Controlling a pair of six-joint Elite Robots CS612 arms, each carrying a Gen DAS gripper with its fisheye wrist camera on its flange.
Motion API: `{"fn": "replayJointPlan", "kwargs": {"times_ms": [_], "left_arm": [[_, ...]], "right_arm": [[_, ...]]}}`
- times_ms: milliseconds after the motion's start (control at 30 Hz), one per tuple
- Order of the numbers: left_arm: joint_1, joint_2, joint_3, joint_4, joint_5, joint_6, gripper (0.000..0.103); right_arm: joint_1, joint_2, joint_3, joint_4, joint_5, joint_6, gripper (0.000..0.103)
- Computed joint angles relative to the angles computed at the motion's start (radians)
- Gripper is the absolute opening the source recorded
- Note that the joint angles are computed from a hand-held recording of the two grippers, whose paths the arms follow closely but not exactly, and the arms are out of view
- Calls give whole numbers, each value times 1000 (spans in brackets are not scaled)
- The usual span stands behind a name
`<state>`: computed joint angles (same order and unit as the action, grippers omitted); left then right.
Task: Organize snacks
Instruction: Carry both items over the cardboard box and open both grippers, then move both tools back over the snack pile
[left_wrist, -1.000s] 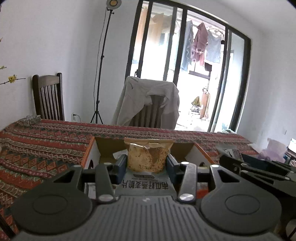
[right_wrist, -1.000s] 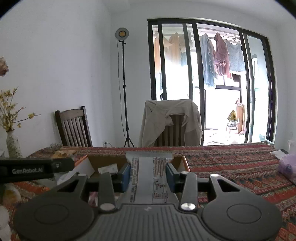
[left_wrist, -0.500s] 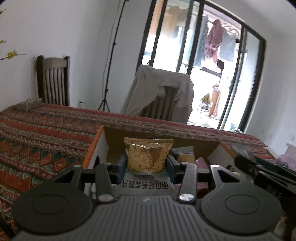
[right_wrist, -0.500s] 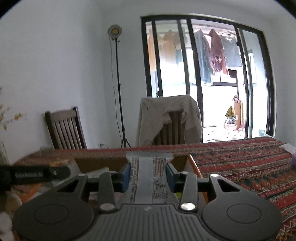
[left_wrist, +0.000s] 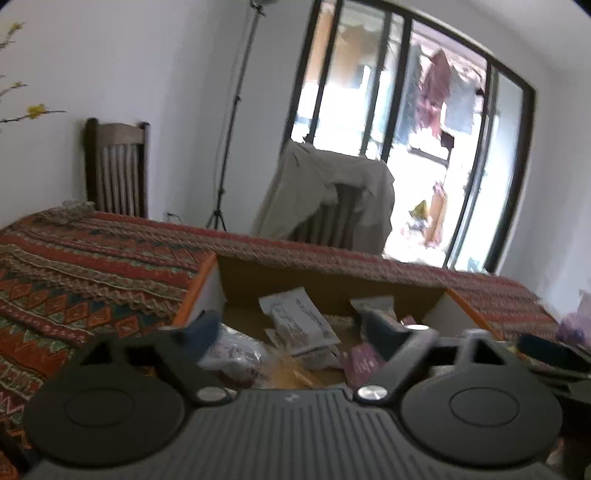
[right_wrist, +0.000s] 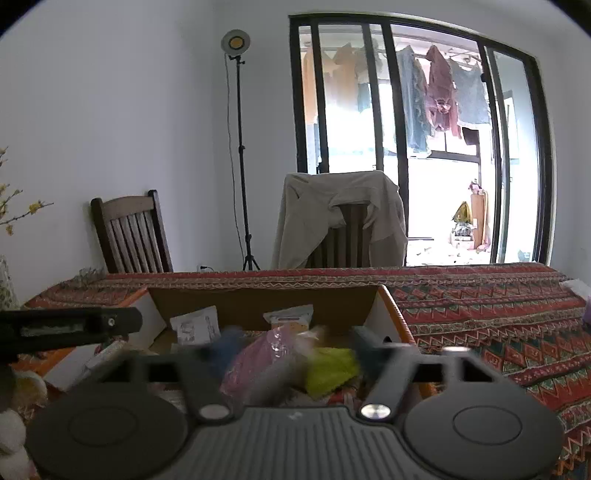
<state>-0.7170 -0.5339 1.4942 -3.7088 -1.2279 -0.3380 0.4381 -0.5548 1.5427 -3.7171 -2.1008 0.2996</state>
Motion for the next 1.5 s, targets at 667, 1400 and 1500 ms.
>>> {"fn": "replayJointPlan", "kwargs": {"times_ms": [667,1400,1500], "left_arm": [[-22,-34,47,-50,66,-22,103],[-12,-132,259,-139,101,-48,103],[-6,-139,294,-146,106,-47,103]], "right_arm": [[10,-8,10,-31,-41,-19,103],[79,-65,89,26,-83,-2,103],[90,-68,99,47,-88,19,103]]}}
